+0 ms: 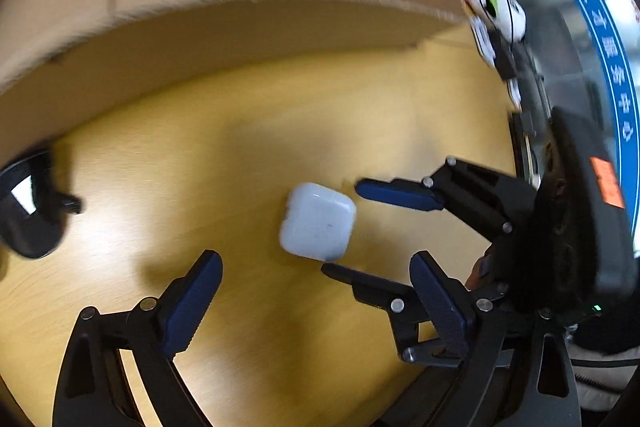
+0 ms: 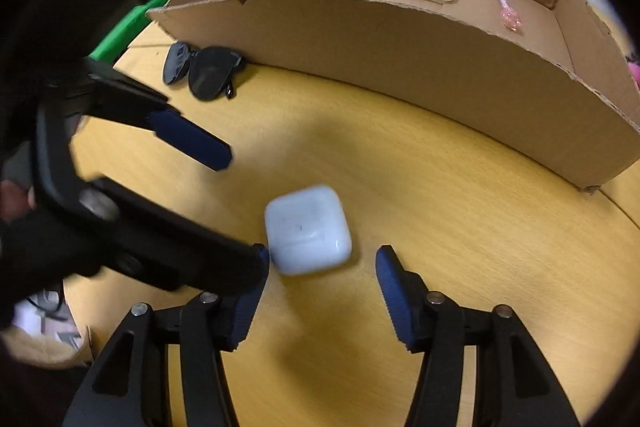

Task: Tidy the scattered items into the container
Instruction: 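Close the right gripper around the white earbud case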

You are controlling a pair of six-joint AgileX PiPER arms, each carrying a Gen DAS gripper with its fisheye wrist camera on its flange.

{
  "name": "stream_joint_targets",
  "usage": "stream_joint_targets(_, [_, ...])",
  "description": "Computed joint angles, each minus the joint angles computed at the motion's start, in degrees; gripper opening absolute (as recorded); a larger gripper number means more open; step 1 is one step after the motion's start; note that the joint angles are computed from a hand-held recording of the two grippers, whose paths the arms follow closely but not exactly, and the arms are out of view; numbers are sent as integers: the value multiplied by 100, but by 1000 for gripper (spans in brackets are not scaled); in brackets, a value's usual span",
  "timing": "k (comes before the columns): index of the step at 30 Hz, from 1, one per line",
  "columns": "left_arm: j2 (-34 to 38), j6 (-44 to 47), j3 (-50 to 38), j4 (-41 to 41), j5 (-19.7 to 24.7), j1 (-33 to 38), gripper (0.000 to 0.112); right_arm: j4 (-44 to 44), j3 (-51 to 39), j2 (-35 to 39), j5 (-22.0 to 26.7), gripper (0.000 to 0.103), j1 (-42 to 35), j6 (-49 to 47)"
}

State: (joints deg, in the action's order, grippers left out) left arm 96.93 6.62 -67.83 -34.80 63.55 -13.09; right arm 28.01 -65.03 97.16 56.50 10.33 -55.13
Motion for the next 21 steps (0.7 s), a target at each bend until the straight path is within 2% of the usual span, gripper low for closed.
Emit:
stream_joint_targets(1, [111, 51, -24, -82, 38, -8, 92, 52, 6, 8, 41, 55, -27, -122])
stream_joint_targets(3, [159, 197, -40, -251, 26, 59, 89, 167, -77, 94, 155, 51, -56, -205])
stream_joint_targets(7, [249, 280, -110, -479, 140, 227, 86, 360, -230, 219, 84, 51, -38, -283])
stream_joint_targets(9, [248, 374, -109, -506, 216, 294, 78, 408, -263, 262, 84, 51, -35, -457])
stream_joint_targets(13, [326, 458, -111, -525, 356, 343, 42, 420, -354, 379, 186, 49, 15, -630])
stream_joint_targets(14, [366, 468, -114, -538, 337, 323, 38, 418, -300, 330, 193, 48, 10, -629])
stream_joint_targets(17, [485, 448, -147, -651, 331, 311, 31, 405, -250, 271, 231, 42, 7, -694])
stream_joint_targets(21, [508, 432, -191, -619, 353, 283, 31, 310, -229, 217, 239, 41, 21, -642])
